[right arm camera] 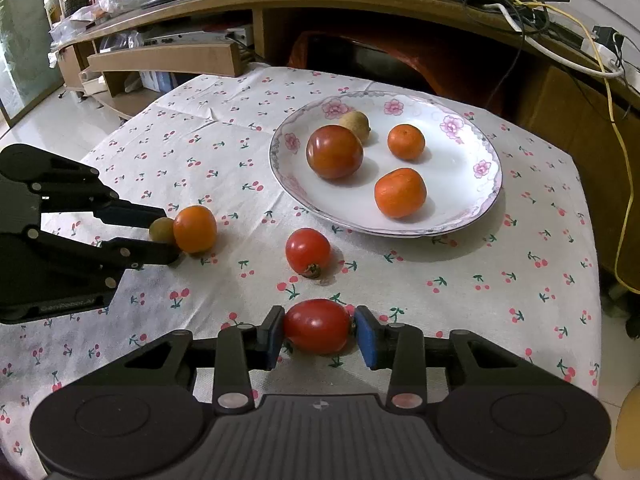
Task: Organize fruits
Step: 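Close the right tool on the red tomato while the left tool closes on the kiwi, then carry the held tomato and kiwi over the white bowl with both tools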
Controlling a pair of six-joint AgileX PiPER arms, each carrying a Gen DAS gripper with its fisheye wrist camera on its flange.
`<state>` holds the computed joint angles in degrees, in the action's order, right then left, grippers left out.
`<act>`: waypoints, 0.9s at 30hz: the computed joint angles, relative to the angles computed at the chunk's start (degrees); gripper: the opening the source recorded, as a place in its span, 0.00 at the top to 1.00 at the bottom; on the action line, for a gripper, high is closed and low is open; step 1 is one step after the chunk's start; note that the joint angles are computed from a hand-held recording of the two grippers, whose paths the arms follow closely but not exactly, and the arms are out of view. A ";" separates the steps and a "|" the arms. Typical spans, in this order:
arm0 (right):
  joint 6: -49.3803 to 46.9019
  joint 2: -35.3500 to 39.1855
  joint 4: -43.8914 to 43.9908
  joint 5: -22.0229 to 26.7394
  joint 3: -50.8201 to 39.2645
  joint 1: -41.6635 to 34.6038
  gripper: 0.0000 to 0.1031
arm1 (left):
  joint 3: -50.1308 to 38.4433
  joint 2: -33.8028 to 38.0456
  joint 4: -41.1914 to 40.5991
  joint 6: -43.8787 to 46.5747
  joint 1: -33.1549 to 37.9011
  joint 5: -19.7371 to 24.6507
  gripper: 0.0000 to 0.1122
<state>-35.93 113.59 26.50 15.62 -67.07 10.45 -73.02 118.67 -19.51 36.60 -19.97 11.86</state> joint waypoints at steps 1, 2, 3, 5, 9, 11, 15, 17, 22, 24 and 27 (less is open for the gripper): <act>-0.13 -0.07 0.04 -0.31 0.23 0.08 0.63 | 0.24 -0.02 -0.98 0.90 0.04 -0.38 0.72; 0.08 -0.08 -0.25 -0.39 0.30 0.18 0.62 | 0.30 0.02 -1.94 1.76 0.14 -0.54 0.72; 0.18 -0.09 -0.47 -0.34 0.28 0.24 0.62 | 0.22 0.08 -2.54 2.33 0.20 -0.49 0.72; 0.09 -0.08 -0.39 -0.24 0.19 0.16 0.62 | 0.28 0.06 -3.02 2.77 0.29 -0.57 0.71; 0.50 -0.26 -0.47 -0.23 0.36 -0.13 0.62 | 0.45 -0.13 -1.89 1.51 0.23 -0.51 0.71; 2.48 -0.33 -2.62 0.15 0.14 0.10 0.64 | 0.36 -0.34 3.25 -3.21 -0.39 -0.37 0.72; 5.42 -0.83 -5.66 0.16 0.52 0.53 0.65 | 0.16 -0.50 4.47 -4.43 -0.43 0.21 0.73; 5.44 -1.01 -5.34 0.52 0.57 0.35 0.65 | 0.16 -0.77 2.36 -2.62 -0.29 0.71 0.73; 4.14 -2.07 -2.95 0.49 0.53 0.40 0.65 | -0.33 -1.25 -1.57 0.82 -0.68 1.20 0.73; 3.03 -2.47 -1.58 0.37 0.43 0.52 0.65 | -0.63 -1.43 -2.26 1.18 -0.92 1.25 0.73; 3.53 -2.35 -1.56 0.36 -0.36 0.56 0.65 | -1.69 -1.36 -2.10 0.14 -1.17 1.51 0.73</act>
